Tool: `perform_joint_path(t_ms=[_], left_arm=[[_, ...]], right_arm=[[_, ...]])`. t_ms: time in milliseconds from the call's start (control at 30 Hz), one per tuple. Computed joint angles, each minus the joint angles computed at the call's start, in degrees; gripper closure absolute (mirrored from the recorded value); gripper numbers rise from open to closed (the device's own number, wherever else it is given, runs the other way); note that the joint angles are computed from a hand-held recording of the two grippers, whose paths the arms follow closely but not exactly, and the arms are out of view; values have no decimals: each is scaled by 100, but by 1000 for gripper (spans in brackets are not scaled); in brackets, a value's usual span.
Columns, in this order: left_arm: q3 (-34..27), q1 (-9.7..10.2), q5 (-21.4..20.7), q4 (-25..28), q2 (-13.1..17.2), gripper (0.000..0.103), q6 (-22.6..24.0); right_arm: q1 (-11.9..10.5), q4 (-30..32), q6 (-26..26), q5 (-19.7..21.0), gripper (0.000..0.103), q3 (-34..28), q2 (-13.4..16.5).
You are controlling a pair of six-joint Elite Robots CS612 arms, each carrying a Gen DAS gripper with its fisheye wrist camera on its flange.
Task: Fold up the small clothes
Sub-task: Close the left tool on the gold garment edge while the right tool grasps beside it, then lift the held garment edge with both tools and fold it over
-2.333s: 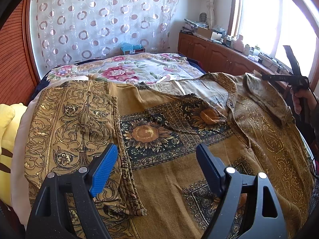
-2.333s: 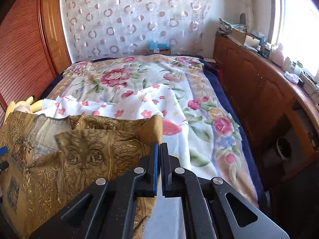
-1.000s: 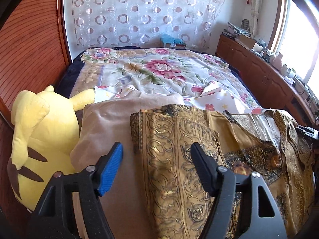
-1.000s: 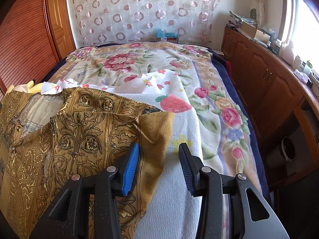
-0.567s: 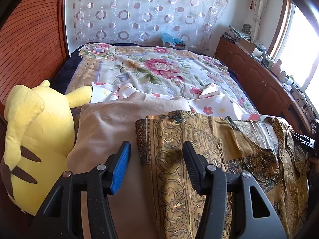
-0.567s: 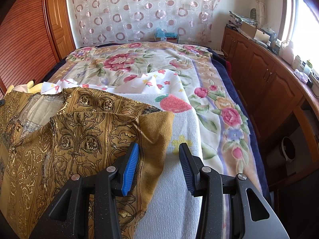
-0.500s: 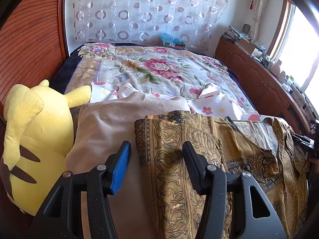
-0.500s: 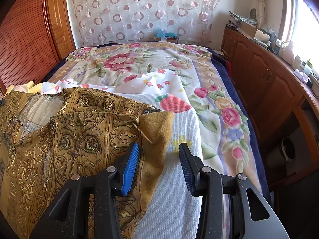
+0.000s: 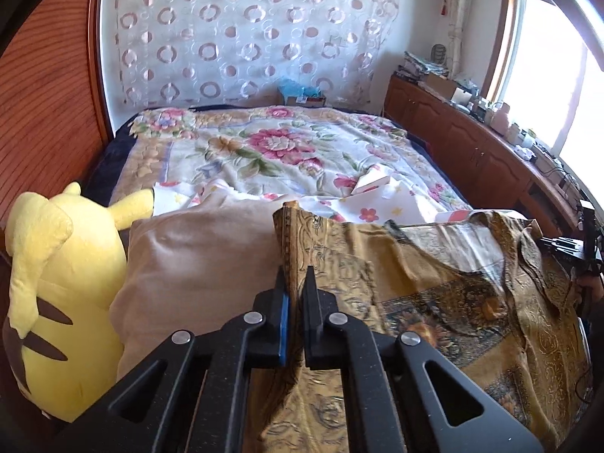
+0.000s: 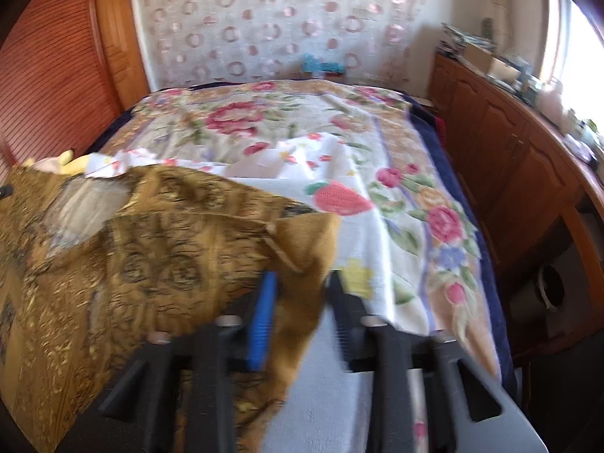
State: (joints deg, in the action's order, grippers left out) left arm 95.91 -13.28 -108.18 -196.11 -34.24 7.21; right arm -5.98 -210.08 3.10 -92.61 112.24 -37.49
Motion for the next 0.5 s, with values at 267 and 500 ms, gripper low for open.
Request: perform_joint_path(t_ms=[267, 500], left_arm=[[704, -35, -423, -954, -311, 98, 103], [1303, 43, -623, -1651, -450, 98, 88]], right_arm=[[245, -1015, -39, 25, 100, 300, -157], [525, -2281, 57, 35, 100, 939, -280]])
